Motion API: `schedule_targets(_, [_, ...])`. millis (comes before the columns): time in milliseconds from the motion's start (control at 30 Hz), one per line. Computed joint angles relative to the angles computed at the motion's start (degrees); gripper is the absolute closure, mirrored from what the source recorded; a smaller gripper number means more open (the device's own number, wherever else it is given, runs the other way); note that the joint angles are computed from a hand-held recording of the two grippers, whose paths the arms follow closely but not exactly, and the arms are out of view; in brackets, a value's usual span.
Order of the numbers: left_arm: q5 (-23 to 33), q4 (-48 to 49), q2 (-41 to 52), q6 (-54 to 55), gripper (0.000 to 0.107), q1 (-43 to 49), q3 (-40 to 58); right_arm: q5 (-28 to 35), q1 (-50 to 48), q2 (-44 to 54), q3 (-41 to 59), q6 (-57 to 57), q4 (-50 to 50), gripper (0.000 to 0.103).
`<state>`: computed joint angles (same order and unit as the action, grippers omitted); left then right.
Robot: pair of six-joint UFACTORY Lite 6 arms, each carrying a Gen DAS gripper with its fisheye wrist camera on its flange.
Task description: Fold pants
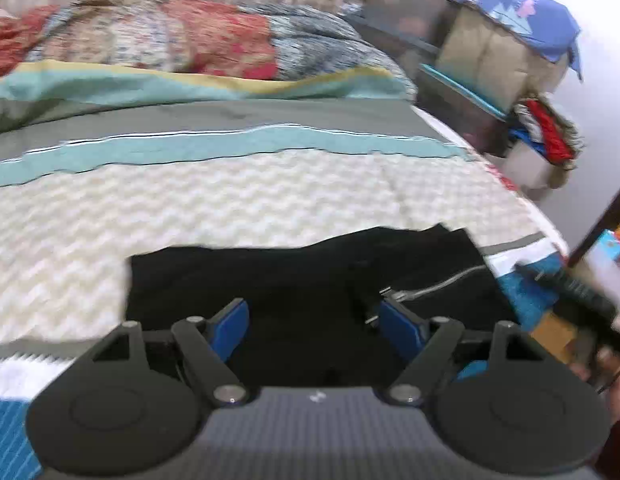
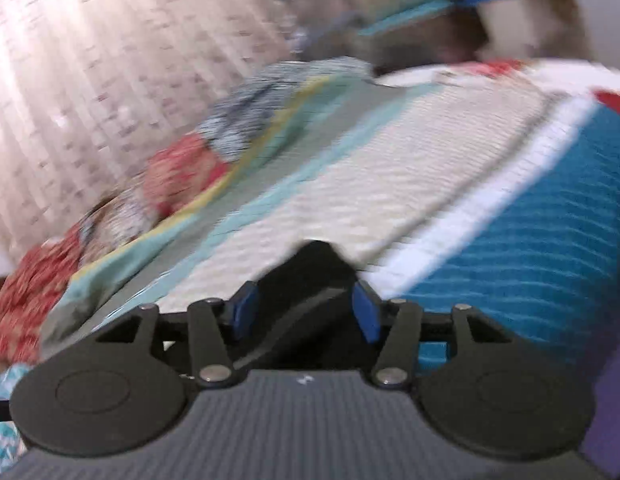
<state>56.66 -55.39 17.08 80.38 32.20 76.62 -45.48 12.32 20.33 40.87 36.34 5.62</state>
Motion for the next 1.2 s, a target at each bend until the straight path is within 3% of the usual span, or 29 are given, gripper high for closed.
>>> schedule_targets(67, [0.90,2.33,2.67,-5.69,0.033,-4.41,4.83,-0.90,-2.42,3.54,0.60,5.13,-5.00,0.033])
schedule_targets(133, [2.41,3.80,5.07,-10.59,0.032,-8.14,8.73,4.19,-2.16,7.95,4.89,7.73,-7.40,0.036])
schedule_targets(167, [2.85,4.62,6.62,-13.58,0.032,-10.23,11.10,5.24,-1.53,8.83,5.91,6.96,-6.76,0.053])
schedule_targets(200, [2.96,5.09,6.60,-15.59,0.032,-11.78,11.42,6.46,-1.30,7.84,6.75,7.89,-8.51,0.086])
schedule_targets(267, [3.70,5.53,8.28,-19.69,0.029,-14.95,14.38,4.07,1.12,6.90,6.74,8.44,-10.59,0.086])
schedule_targets(367, [4.91,5.77,10.75,-23.87,0.013,-19.19,18.94,7.50,7.28,2.55,8.00,-6.60,-2.60,0.086])
schedule_targets(433, [4.00,6.99,10.56,-25.77,0.011,-21.87,19.84,7.77,11.99,1.74,9.09,-17.00,4.78,0.087])
schedule_targets(567, [0.05,10.19,8.99,-26.27,0.008,-26.88,18.45,8.83,16.50,2.90,11.46,-26.44,9.07,0.086])
schedule_targets(600, [-1.47,10.87,8.40,-25.58,0.011,-27.90,17.28,8.22,17.35,2.24,10.48,-27.95,9.38,0.086])
schedule_targets(667, [-6.04,11.87,6.36,-23.09,0.073,-29.38,13.57,6.97,18.76,1.26,9.11,-28.49,8.62,0.086])
schedule_targets(700, [-7.58,14.53,6.30,-24.65,0.095,-29.96,13.28,6.63,19.19,1.34,9.42,-28.38,8.02,0.086])
schedule_targets(733, [-6.72,14.79,7.11,-25.73,0.095,-29.37,14.39,5.50,19.52,0.95,8.88,-28.14,7.04,0.084])
schedule_targets(867, [0.85,11.17,8.57,-24.49,0.096,-22.67,18.03,1.39,20.02,-0.07,5.47,-28.44,7.67,0.058])
schedule_targets(933, [4.39,11.01,10.11,-24.94,0.096,-20.12,20.89,4.05,19.64,1.27,7.05,-28.78,6.93,0.069])
schedule_targets(967, [5.98,10.74,10.59,-24.69,0.096,-18.27,21.58,5.71,19.24,1.93,8.13,-27.89,5.26,0.086])
schedule_targets(1200, [15.07,6.74,16.00,-22.89,0.096,-5.00,30.95,9.48,21.44,0.60,13.55,-11.22,-12.71,0.086])
